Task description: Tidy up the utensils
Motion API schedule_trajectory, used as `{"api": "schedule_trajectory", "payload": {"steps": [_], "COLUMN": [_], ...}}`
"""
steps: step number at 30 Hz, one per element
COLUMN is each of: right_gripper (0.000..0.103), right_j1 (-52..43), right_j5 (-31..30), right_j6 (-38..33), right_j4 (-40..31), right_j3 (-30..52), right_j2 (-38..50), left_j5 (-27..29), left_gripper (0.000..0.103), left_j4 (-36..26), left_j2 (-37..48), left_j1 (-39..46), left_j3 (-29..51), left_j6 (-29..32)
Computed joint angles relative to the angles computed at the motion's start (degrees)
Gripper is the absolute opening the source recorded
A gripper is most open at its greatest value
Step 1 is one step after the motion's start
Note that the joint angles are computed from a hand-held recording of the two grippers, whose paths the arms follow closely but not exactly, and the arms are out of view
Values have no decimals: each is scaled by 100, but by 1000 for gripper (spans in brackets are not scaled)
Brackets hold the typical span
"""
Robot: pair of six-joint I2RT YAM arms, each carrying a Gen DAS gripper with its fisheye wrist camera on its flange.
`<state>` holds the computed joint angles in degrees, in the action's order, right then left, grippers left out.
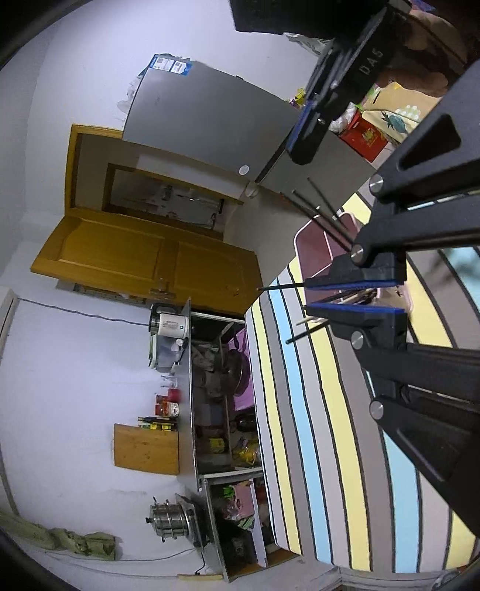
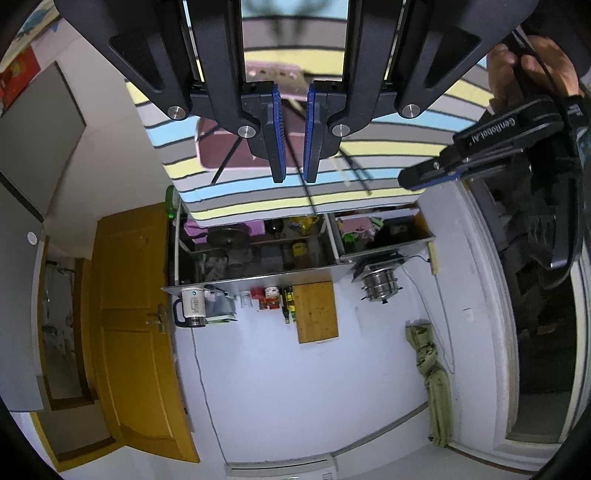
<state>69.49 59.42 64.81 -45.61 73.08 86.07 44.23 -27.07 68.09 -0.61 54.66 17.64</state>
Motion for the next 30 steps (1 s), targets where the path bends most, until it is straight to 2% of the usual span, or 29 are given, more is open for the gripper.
{"api": "schedule_trajectory", "payload": {"steps": [7,20,30], "right_gripper": [10,10,10], "right_j1": [622,1139,1717], "right_j5": [210,-30,-17], "right_j6": [1124,2271,3471], "right_j4": [-752,-785,-1638], "right_j3": [187,-208,263], "right_j2": [471,923,1817], "left_j5": [326,432,1093], "left_gripper": [11,11,11], "left_j4": [-285,-511,-1184], "left_j2": [-424,-1016,-1723], "left_j1": [628,1621,2698], "left_j3": [-470,-1601,-2404], "left_j6": [534,1549,2707]}}
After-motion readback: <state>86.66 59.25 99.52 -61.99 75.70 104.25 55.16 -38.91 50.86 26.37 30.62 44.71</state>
